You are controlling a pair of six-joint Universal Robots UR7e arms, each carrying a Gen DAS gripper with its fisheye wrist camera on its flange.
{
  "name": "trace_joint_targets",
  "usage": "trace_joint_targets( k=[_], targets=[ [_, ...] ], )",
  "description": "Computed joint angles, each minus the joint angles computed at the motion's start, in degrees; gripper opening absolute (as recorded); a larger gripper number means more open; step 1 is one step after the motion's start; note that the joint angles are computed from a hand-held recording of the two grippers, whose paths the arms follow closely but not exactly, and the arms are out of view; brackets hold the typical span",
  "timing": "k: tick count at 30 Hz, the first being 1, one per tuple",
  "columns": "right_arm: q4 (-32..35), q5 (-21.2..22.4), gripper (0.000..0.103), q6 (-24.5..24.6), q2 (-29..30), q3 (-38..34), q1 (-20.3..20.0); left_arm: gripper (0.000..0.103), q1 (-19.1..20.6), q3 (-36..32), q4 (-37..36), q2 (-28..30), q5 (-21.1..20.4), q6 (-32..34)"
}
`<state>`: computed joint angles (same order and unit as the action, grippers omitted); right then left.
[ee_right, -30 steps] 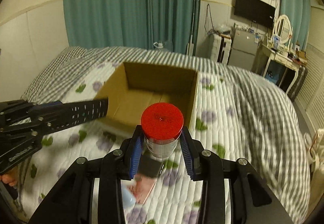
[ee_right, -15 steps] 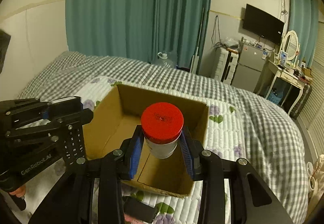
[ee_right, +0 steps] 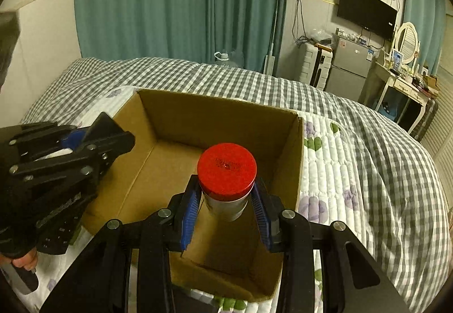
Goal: Organize rigid objects
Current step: 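Carry the bottle and remote over the box and open both tools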
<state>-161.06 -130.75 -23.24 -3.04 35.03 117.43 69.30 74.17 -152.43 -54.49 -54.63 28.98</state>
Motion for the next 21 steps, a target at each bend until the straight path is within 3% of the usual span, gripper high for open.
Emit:
trace_joint_targets(
  k=[3,5,6,11,16,19,21],
  targets=[
    [3.0,0.4,0.037,0.9,0.7,-1.7,-0.2,0.020,-0.4,-2.0,2.1,1.0,0.5,-0.4],
    [0.9,0.0,0.065,-0.4,1.0,-1.9,0.0,0.020,-0.7,-3.2,3.4,1.5,0.5,-0.8],
    [-0.1,0.4,0.069,-1.0,0.7,-1.5,0.1,0.020,-0.8,-3.5,3.6,1.6,0.7,-1.3],
    [-5.9,1.3,0.070,-4.7,-1.2,1.2,1.0,0.021,-1.7,-3.3,3.0,0.3,-0.3,-1.7],
    [-8.7,0.3,0.070,-4.1,-3.9,4.9,2.0,0.026,-2.6,-2.7,4.6,-2.2,-0.7,-3.4],
    [-10.7,-0.6,0.070,-3.5,-5.8,8.5,2.6,0.039,-3.1,-1.5,3.7,-3.6,0.5,-3.5],
    [-11.8,-1.2,0.070,-3.0,-7.3,11.1,3.1,0.056,-3.5,1.0,1.9,-5.6,1.0,-2.6]
  ],
)
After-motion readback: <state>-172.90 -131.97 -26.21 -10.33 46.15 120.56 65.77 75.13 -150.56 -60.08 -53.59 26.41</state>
